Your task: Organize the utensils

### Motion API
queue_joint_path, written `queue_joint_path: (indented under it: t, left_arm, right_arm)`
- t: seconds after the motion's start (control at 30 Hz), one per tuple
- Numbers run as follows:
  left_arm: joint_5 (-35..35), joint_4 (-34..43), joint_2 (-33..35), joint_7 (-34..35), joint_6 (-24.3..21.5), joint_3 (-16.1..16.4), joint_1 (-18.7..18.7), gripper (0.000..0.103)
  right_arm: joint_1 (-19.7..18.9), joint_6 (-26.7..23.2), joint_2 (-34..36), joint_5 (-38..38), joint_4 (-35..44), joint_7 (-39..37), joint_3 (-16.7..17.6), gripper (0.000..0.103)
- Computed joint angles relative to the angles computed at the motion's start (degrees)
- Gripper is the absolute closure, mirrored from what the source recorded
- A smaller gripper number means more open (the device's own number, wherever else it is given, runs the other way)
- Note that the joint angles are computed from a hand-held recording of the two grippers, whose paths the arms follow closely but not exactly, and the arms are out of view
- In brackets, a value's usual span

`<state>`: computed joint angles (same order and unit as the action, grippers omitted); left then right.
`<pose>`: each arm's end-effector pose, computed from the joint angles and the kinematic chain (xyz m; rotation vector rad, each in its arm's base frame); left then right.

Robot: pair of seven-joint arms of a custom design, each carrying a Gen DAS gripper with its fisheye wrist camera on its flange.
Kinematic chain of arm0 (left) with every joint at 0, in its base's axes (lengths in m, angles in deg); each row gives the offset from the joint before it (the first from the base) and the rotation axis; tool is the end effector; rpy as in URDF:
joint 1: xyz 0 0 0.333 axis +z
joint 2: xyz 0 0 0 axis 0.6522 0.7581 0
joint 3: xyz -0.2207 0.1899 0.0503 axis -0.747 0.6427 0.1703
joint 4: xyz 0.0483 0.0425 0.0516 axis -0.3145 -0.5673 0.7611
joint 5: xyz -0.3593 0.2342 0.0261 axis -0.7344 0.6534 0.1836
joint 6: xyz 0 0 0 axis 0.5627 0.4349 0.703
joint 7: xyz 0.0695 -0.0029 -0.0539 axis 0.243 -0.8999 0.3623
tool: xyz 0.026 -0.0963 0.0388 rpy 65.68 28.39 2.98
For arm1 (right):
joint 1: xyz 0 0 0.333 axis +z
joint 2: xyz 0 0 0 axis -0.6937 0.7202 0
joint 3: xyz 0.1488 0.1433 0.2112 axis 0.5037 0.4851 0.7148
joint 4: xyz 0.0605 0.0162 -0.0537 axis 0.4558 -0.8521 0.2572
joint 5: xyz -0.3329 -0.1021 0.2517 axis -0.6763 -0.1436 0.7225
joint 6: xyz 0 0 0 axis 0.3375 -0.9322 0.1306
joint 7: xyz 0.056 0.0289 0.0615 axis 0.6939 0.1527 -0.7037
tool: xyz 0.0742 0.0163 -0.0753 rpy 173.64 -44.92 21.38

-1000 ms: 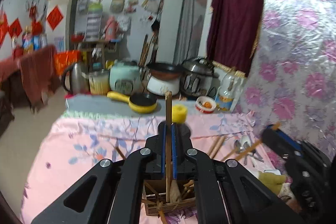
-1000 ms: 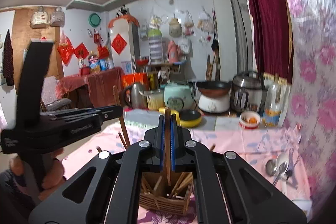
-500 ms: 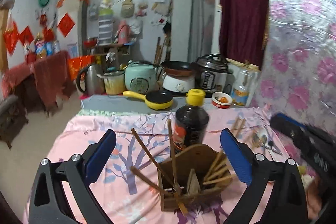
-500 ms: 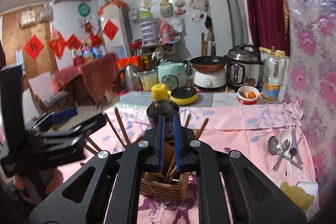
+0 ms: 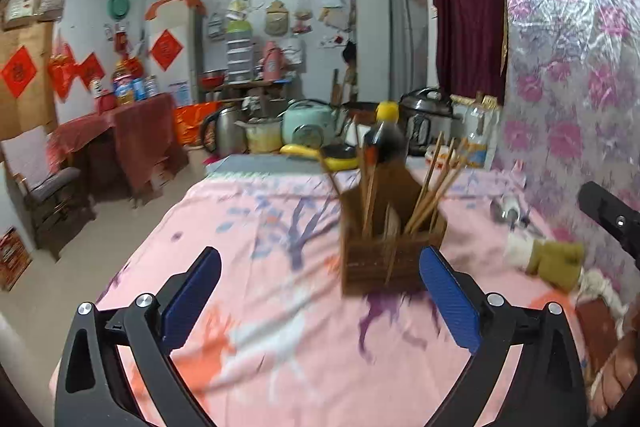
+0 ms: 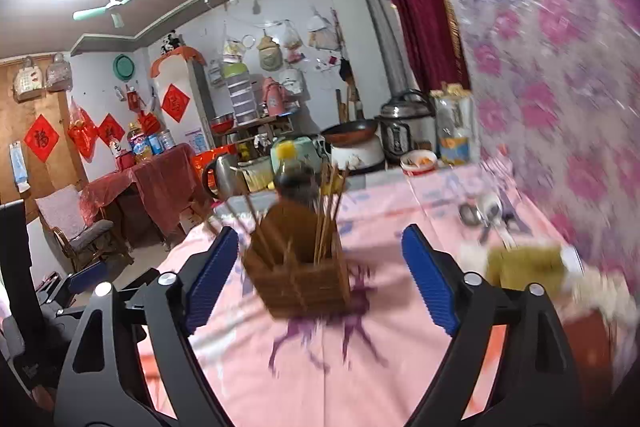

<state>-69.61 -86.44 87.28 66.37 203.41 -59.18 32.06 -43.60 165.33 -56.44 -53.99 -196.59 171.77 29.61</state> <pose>0.6486 -0.2040 0.6933 -1.3775 1.7323 -1.0606 0.5609 0.1462 0.6423 -1.1045 1.6107 -0.9332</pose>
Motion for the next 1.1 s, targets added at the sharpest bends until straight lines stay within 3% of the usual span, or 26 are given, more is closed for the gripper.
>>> queue_joint_path:
  t: [0.1, 0.17, 0.23, 0.6, 0.67, 0.73, 0.8, 0.9, 1.1]
  left_arm:
    - [5.0, -11.2, -8.1, -5.6, 2.4, 0.6, 0.5, 0.005]
    - [8.7, -17.0, -12.7, -8.8, 3.9, -0.1, 1.8, 0.005]
    - [12.9, -23.0, -18.0, -13.2, 5.6, -1.5, 4.1, 0.005]
    - [6.8, -44.6, -40.9, -13.2, 13.6, -5.2, 11.0, 0.005]
    - [6.4, -45.2, -43.1, -14.0, 14.3, -7.5, 13.6, 0.005]
    - [4.7, -45.9, -43.9, -11.7, 15.1, -6.2, 11.6, 0.005]
    - [4.4, -46.1, -44.7, -11.6, 15.6, -8.0, 13.5, 0.005]
    - [4.1, -46.0, -45.0, -11.3, 15.1, -9.7, 15.1, 0.005]
    - [1.9, -45.3, -43.1, -10.2, 11.5, -8.6, 13.1, 0.005]
  right_arm:
    - [-1.5, -3.7, -6.9, -8.0, -7.5, 11.1, 3.6, 0.013]
    - [-1.3, -6.5, -10.3, -10.0, -11.0, 13.7, 5.0, 0.011]
    - [-0.4, -8.6, -13.0, -9.9, -13.5, 13.2, 5.9, 0.011]
    - [2.0, -17.0, -29.3, -4.6, -24.1, 5.7, 13.1, 0.009]
    - [1.9, -19.3, -31.3, -3.6, -25.3, 5.2, 15.2, 0.009]
    - [1.6, -20.3, -32.8, -3.0, -26.3, 5.8, 16.4, 0.009]
    - [1.0, -21.0, -34.1, -3.1, -27.3, 7.7, 17.5, 0.009]
    - [0.3, -21.0, -34.3, -2.7, -27.5, 9.1, 17.7, 0.009]
    - [-0.3, -20.0, -34.6, -0.7, -28.3, 11.4, 16.7, 0.009]
